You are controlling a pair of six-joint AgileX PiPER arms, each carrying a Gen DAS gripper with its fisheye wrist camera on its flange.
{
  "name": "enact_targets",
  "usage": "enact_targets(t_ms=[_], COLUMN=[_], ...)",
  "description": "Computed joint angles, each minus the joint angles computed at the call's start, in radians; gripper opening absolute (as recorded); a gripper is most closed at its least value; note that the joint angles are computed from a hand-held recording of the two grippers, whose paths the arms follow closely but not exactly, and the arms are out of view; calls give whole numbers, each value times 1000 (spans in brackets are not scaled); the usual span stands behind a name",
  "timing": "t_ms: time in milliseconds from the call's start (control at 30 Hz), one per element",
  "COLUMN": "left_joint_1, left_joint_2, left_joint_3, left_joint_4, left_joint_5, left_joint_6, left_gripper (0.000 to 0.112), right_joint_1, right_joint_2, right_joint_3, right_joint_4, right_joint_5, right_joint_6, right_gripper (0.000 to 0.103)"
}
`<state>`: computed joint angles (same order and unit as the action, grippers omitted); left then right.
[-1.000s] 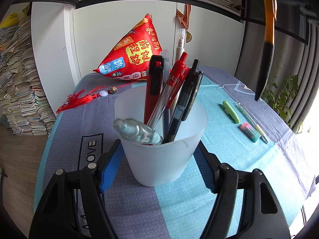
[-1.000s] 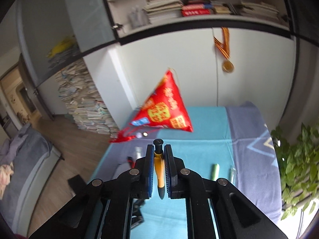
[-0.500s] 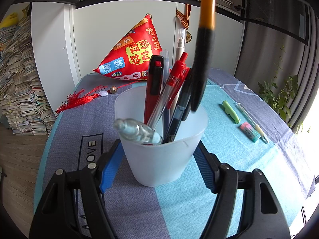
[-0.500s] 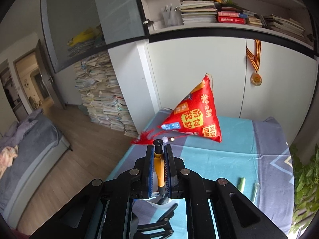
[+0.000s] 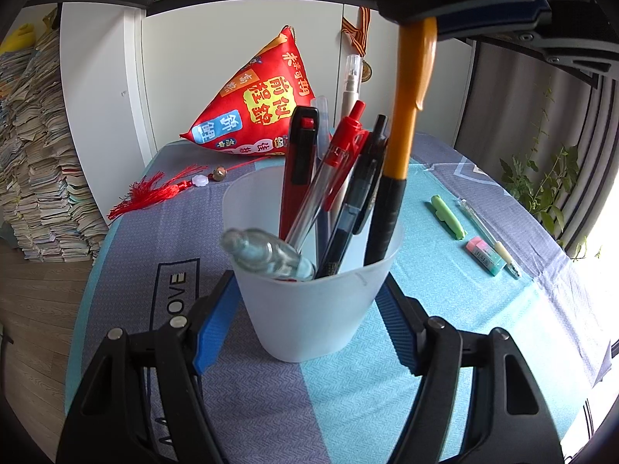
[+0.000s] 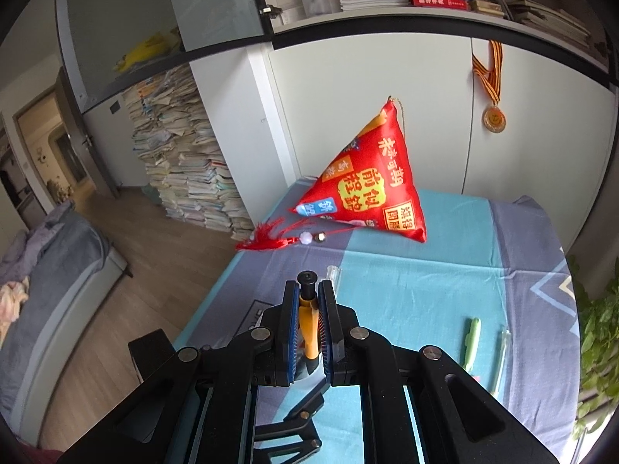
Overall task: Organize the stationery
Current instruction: 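Carry the orange pen to the cup and drop it inside, then move the right gripper to the clear pen and close on it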
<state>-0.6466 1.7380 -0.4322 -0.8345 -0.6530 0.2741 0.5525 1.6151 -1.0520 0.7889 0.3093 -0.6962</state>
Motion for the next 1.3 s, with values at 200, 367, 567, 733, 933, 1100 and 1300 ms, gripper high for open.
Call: enact_targets(t_ms=[200, 367, 567, 733, 933, 1100, 1300], left_joint_1=[-2, -3, -3, -2, -2, -2, 0], left_joint_2=[1, 2, 2, 2, 2, 2, 1], left_joint_3=[-1, -2, -2, -2, -3, -3, -2], left_joint_4=[-3, -5, -5, -4, -4, -3, -2], left_joint_5=[-1, 0, 1, 1, 1, 2, 2], left_joint_6=[1, 2, 3, 2, 2, 2, 1], left_gripper=[71, 71, 71, 71, 71, 71, 71], right_joint_1=[-16, -115, -274, -373, -418, -417, -408], right_joint_2=[16, -3, -26, 74, 219, 298, 393], right_joint_3=[11, 75, 109, 61, -36, -107, -216], right_joint_4=[52, 274, 278, 36, -187, -273, -364], right_joint_5=[48, 113, 95, 61, 92, 119, 151], right_joint_6=[-59, -281, -250, 36, 288, 388, 477], right_gripper=[11, 11, 11, 11, 11, 11, 13])
